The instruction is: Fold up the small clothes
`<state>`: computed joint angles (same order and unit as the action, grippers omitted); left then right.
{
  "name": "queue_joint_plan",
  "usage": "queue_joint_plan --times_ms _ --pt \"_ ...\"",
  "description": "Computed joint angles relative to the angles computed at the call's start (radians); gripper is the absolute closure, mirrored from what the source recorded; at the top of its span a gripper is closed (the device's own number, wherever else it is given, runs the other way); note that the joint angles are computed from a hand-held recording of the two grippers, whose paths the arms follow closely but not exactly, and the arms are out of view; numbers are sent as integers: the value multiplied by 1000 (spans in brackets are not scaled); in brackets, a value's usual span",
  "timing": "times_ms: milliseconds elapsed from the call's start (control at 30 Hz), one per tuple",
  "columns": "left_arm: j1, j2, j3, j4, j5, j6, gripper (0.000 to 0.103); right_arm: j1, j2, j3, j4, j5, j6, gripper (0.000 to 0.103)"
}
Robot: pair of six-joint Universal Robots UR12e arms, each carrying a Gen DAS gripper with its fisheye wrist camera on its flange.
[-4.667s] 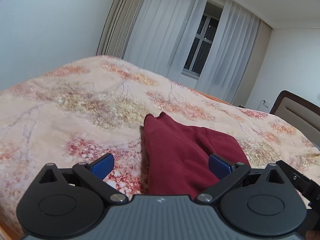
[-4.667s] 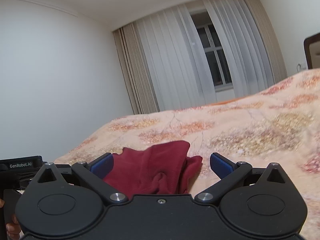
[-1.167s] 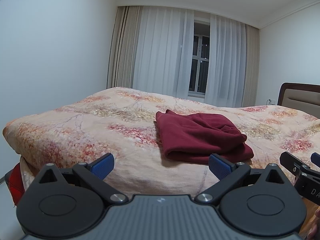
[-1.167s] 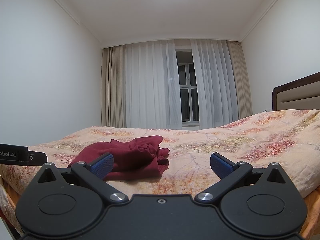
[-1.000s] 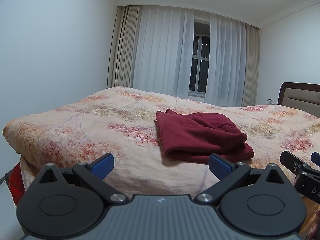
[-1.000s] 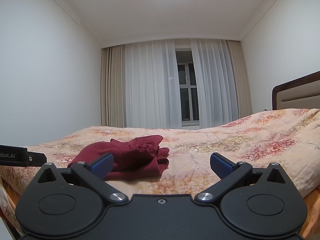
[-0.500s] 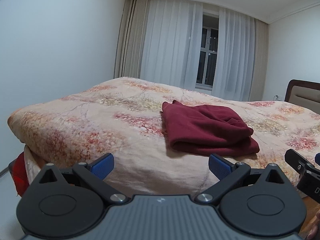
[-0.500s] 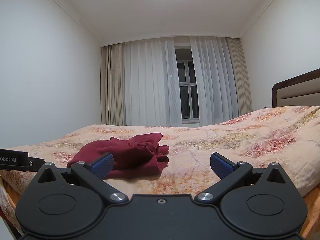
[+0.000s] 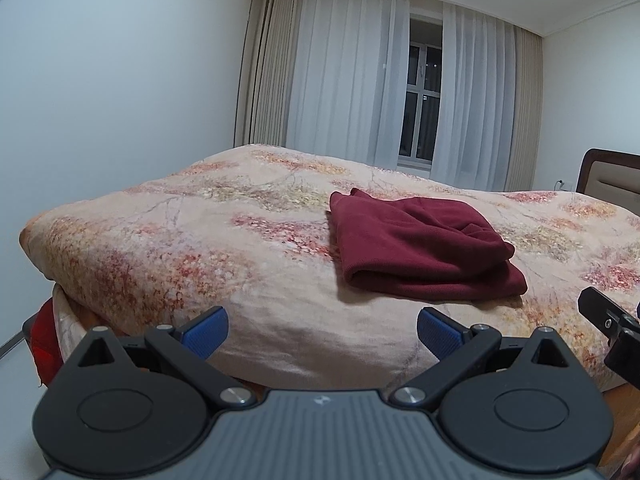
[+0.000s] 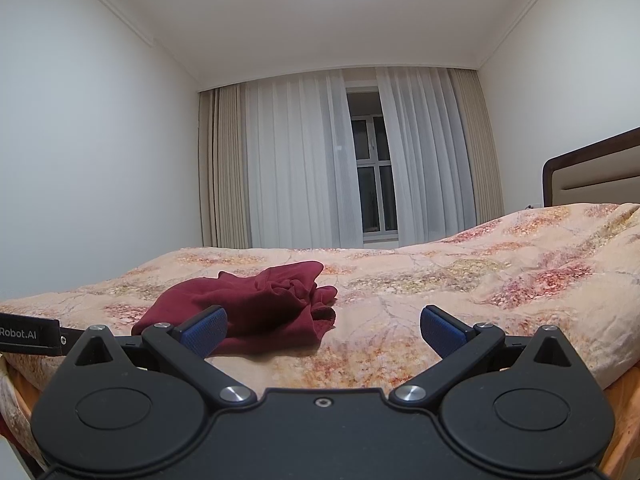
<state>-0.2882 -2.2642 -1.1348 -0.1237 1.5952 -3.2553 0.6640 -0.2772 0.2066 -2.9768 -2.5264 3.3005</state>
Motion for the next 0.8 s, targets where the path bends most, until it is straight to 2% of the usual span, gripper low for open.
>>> queue_joint_plan --times_ms 800 --pt "-1 2 2 -35 4 -4 0 0 -6 12 4 1 9 0"
